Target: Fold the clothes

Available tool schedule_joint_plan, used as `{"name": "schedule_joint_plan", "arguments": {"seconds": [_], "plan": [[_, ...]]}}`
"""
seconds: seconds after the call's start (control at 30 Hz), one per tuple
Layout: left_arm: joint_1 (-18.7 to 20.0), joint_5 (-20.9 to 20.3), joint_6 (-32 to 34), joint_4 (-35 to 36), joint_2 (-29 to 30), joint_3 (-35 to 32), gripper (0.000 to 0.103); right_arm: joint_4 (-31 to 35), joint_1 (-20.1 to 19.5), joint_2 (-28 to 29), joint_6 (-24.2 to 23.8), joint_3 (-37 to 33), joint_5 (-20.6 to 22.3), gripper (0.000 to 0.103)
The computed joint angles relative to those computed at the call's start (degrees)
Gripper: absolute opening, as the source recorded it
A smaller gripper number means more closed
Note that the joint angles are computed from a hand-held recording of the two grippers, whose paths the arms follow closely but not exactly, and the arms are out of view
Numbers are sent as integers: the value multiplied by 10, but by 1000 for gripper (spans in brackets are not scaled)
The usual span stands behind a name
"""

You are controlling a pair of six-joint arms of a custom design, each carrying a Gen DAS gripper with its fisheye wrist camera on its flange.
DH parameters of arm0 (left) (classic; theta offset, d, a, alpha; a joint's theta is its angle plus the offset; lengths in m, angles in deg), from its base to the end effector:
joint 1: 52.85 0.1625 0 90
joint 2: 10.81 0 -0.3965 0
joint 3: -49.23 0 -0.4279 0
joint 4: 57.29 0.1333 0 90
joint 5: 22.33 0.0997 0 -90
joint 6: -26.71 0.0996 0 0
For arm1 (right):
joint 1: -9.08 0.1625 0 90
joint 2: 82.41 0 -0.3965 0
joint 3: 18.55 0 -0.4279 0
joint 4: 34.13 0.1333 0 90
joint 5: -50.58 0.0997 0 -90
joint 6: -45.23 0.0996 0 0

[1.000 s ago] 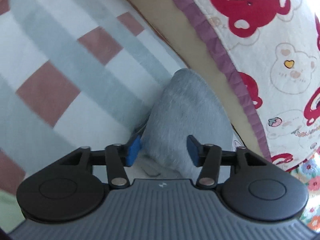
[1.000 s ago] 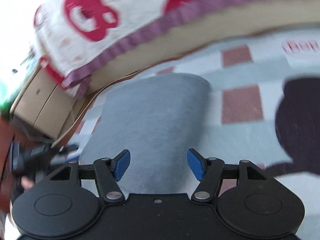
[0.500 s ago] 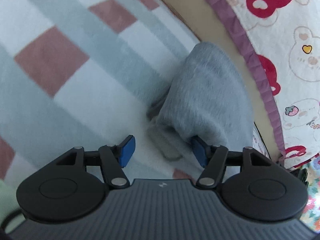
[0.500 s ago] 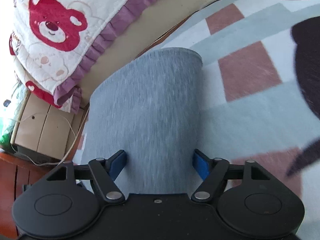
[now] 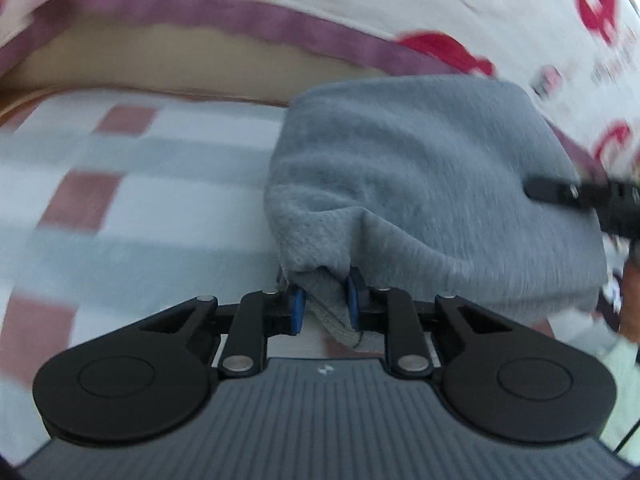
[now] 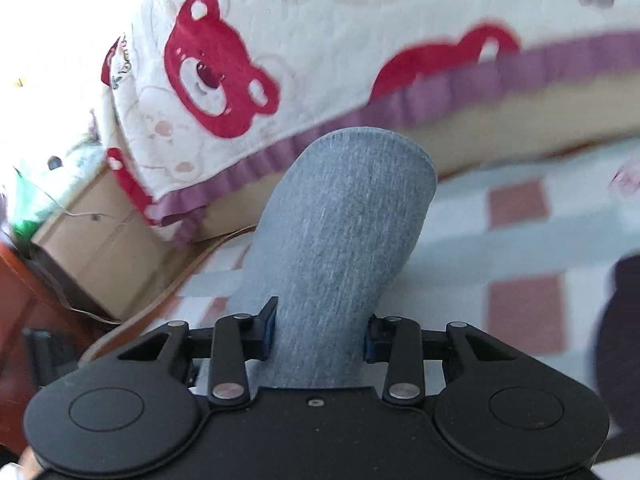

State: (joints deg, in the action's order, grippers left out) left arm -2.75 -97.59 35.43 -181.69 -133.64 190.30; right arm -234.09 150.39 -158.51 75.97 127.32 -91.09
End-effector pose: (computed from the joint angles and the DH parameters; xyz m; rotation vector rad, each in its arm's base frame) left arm -0.0797 -0.3427 0.2970 1.1565 2.6909 -0.5022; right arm 0.3149 -0.1815 0.1630 0.0106 -2.5290 1.4788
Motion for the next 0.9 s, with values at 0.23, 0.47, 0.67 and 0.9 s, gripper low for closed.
{"name": "schedule_joint_plan", "arguments": {"seconds": [0.23,0.47,0.67,0.9], "plan": [[78,-116,-116,-4,110,-59,42,122,-49,-125,166,79,-5,51],[165,-244,-211,23,107,-77,56,87,-66,-159,191,119,30,60],[116,-186,-206,-50,86,-42,75,100,-72,-193,210,140,55,62],[104,-143,-248,14,81,-43,79,117,-56,-195,251,143,67,68]]}}
